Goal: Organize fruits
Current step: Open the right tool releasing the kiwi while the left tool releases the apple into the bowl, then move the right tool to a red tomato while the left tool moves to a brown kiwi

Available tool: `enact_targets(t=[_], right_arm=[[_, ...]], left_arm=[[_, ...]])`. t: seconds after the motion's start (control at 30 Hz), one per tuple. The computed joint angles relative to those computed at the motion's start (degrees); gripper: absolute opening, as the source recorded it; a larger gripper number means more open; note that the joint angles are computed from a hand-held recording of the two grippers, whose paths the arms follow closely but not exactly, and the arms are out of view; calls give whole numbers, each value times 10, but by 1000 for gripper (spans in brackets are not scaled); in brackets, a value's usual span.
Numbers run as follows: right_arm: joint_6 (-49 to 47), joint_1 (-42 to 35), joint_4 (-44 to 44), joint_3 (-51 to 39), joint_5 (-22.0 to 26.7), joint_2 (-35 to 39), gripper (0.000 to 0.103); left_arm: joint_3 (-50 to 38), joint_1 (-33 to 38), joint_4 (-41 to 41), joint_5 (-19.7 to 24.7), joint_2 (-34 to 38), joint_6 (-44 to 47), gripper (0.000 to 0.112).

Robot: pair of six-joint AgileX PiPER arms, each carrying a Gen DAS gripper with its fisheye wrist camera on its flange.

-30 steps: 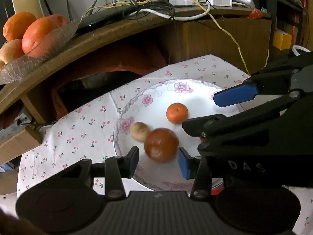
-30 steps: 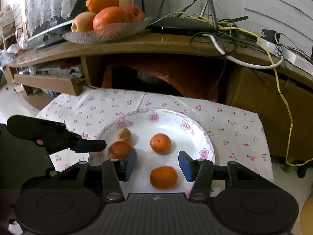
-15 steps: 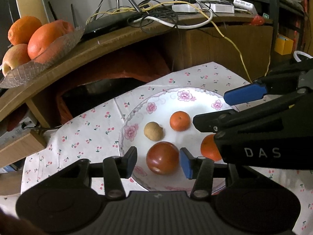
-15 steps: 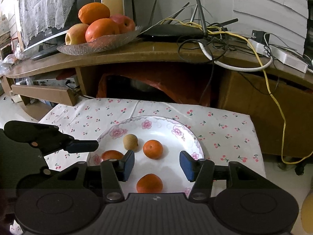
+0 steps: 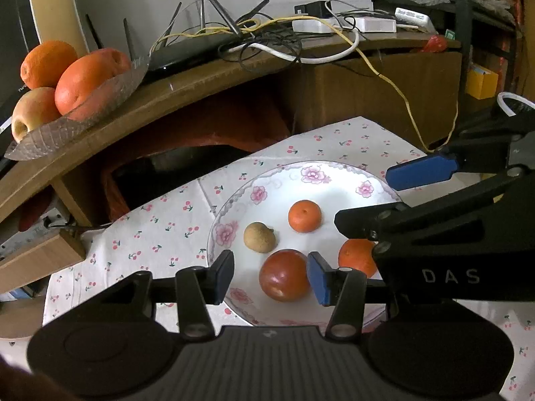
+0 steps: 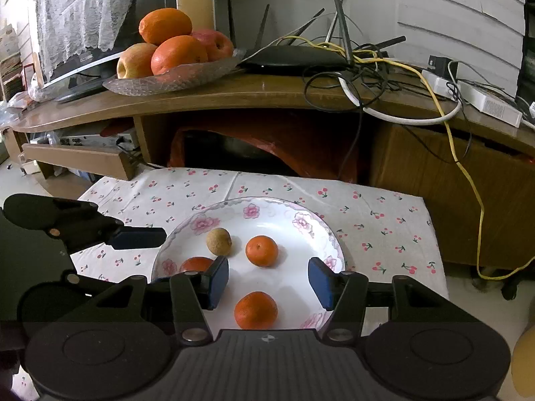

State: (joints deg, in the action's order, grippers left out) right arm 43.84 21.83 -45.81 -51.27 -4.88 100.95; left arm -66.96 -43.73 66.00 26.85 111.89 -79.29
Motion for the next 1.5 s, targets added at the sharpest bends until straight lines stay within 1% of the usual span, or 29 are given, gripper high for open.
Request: enact_targets(t=[0.1, 0.4, 0.47, 0.57, 0.63, 0.73, 0.87, 1.03, 1.1, 1.13, 1.23, 1.3, 1.37, 1.43, 1.5], right_arm=[[12, -1, -13, 5, -2, -5, 54], [-81, 1, 72, 39, -6, -30, 55], [-31, 0, 19, 43, -4, -35, 55], [-25, 0, 5, 57, -6, -45, 55], [18, 1, -44, 67, -6, -52, 55], [134, -1, -164, 82, -9, -62, 55], [239, 1, -284, 105, -14, -76, 62], [292, 6, -354, 128, -17, -82, 62], [359, 5, -427, 133, -21, -83, 62], [375, 4, -446, 136, -23, -81, 62], [364, 7, -441, 145, -22, -76, 63], [375, 8, -453, 143, -22, -68, 63], [348, 9, -427, 143, -23, -64, 66], [334, 9, -413, 142, -24, -62, 66], [324, 8, -405, 142, -25, -61, 66]], left_arm=[[7, -3, 6, 2, -7, -5, 54], [37, -15, 17, 11, -29, -20, 54], [46, -19, 20, 11, -36, -22, 54], [73, -24, 26, 9, -56, -29, 54], [92, -29, 28, 11, -70, -36, 54], [130, -32, 24, 7, -99, -47, 54], [179, -46, 25, 12, -136, -67, 54], [236, -66, 21, 16, -169, -98, 54], [256, -74, 24, 13, -175, -110, 55], [266, -76, 32, 8, -177, -119, 55], [283, -71, 60, -9, -171, -142, 55], [289, -61, 91, -29, -162, -162, 55], [292, -53, 132, -46, -152, -194, 55], [290, -45, 167, -60, -139, -219, 55], [288, -38, 182, -67, -128, -231, 56]])
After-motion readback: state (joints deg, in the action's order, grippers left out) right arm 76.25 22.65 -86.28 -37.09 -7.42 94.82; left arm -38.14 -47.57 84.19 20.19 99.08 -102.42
